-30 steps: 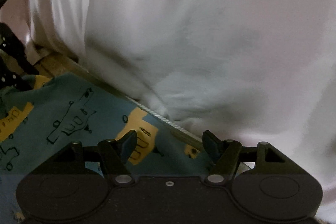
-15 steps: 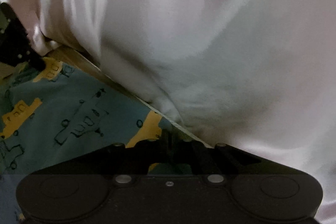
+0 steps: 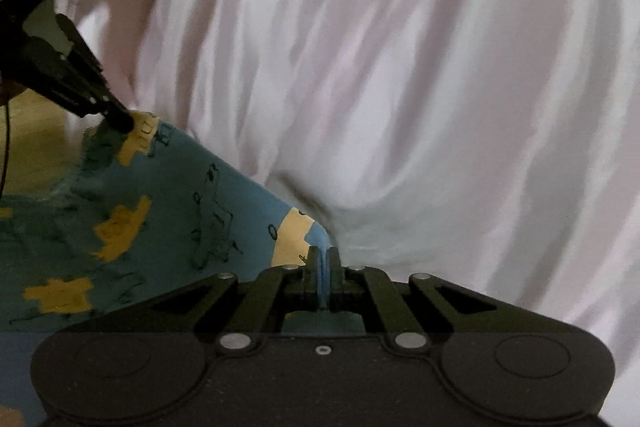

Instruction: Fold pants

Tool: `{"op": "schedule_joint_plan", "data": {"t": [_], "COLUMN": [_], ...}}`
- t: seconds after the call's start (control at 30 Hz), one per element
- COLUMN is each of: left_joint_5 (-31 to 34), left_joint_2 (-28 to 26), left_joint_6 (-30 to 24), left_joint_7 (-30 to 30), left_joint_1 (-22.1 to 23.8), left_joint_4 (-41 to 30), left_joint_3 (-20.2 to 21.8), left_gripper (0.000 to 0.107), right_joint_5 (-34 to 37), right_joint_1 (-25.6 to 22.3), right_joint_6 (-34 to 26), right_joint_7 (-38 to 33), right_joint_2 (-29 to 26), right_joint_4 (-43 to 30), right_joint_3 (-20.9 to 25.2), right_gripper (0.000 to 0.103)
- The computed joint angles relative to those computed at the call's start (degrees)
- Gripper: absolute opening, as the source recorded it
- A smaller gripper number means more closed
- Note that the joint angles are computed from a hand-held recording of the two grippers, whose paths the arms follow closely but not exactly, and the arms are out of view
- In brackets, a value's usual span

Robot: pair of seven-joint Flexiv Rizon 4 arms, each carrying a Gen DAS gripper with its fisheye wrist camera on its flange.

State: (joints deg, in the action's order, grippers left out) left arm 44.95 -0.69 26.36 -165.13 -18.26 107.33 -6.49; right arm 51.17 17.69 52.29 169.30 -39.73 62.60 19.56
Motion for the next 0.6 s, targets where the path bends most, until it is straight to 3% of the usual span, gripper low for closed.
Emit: {"op": "schedule_joint_plan", "data": {"t": [0.13, 0.27, 0.5, 0.6], "left_joint_5": [1.9, 3.5, 7.8, 7.9], "left_joint_2": [2.3, 3.2, 3.2, 3.4], "left_joint_6": [-2.3, -4.1, -10.3, -12.2], "left_joint_7": [-0.8, -0.3, 1.5, 2.3], "left_joint_1": [-2.0, -3.9, -9.4, -11.7], "left_joint_4": [-0.3, -0.4, -0.9, -1.0], "left_joint_3": [-2.1, -4.5, -9.7, -10.6], "left_gripper": [0.002, 0.002, 0.002, 0.002], "right_joint_5": [4.4, 8.9, 17.3, 20.4], "right_joint_1": [-5.3, -8.4, -10.2, -10.0], "right_joint_6": [-0.3, -0.4, 1.7, 2.6], "right_joint_7": [-8.3, -15.1, -25.8, -27.3], "right_joint_2": [6.2, 13.1, 22.4, 25.3], "right_joint_4": [8.0, 16.6, 31.5, 36.4], "right_joint_3": [2.4, 1.9, -0.4, -2.0], "right_gripper": [0.0, 0.0, 0.0, 0.0]}}
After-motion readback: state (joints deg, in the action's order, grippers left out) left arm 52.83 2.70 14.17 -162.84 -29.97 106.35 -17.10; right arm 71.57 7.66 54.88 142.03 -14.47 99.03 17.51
